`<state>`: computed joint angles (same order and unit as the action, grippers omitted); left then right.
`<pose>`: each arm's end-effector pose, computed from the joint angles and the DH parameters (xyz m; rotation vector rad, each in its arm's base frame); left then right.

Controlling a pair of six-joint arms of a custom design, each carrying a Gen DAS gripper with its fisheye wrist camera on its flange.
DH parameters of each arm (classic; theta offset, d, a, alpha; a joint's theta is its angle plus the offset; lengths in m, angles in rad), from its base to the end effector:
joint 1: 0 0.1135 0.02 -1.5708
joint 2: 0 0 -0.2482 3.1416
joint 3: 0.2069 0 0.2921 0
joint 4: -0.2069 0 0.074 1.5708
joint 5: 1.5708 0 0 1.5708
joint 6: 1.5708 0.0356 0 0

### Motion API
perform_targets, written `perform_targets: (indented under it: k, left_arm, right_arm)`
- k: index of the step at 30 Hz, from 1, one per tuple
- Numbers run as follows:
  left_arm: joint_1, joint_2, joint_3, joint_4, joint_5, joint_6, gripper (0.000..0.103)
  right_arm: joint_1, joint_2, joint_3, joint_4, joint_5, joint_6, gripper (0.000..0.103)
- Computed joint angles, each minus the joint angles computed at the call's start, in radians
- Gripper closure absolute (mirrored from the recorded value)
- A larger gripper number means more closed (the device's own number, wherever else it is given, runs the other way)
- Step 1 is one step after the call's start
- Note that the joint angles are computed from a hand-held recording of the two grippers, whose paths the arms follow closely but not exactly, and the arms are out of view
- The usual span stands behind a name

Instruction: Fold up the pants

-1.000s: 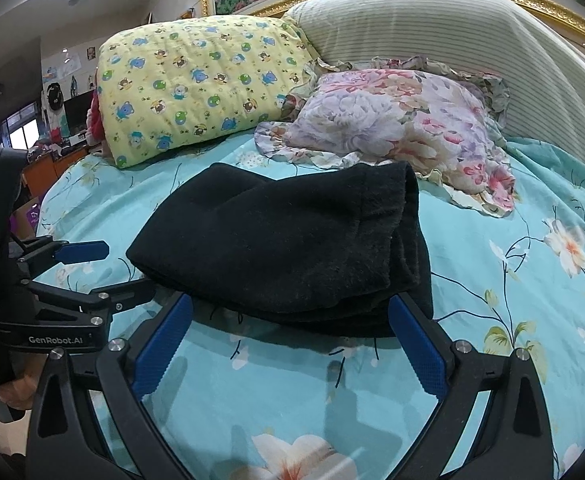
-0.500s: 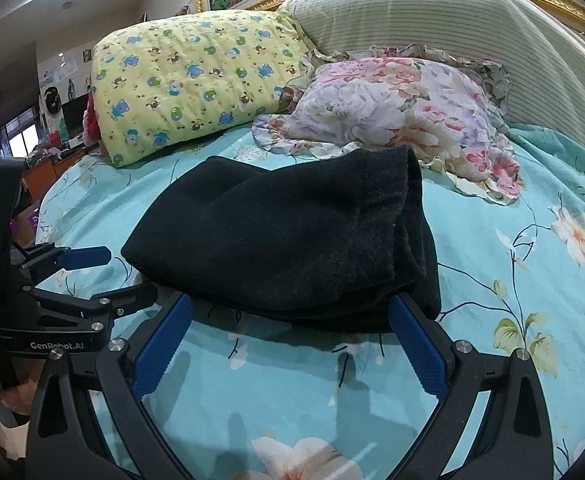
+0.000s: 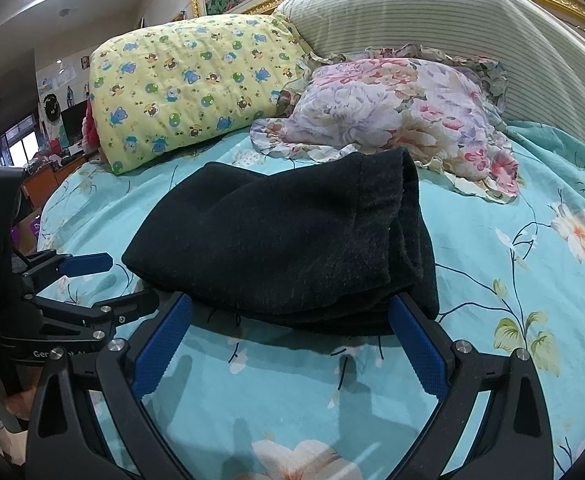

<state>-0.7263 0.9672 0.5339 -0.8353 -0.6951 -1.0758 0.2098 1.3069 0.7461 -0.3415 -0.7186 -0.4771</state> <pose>0.1601 -0.1117 0.1555 -0.5489 2.3458 0.2538 0.2805 0.0837 0.1728 -1.0534 2.0576 0.7472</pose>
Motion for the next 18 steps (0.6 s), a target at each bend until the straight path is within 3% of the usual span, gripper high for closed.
perform_targets:
  k: [18]
  left_arm:
    - [-0.015, -0.016, 0.010, -0.023, -0.007, -0.009, 0.017]
  right_arm:
    - [-0.001, -0.042, -0.006, -0.002, -0.019, 0.017, 0.004]
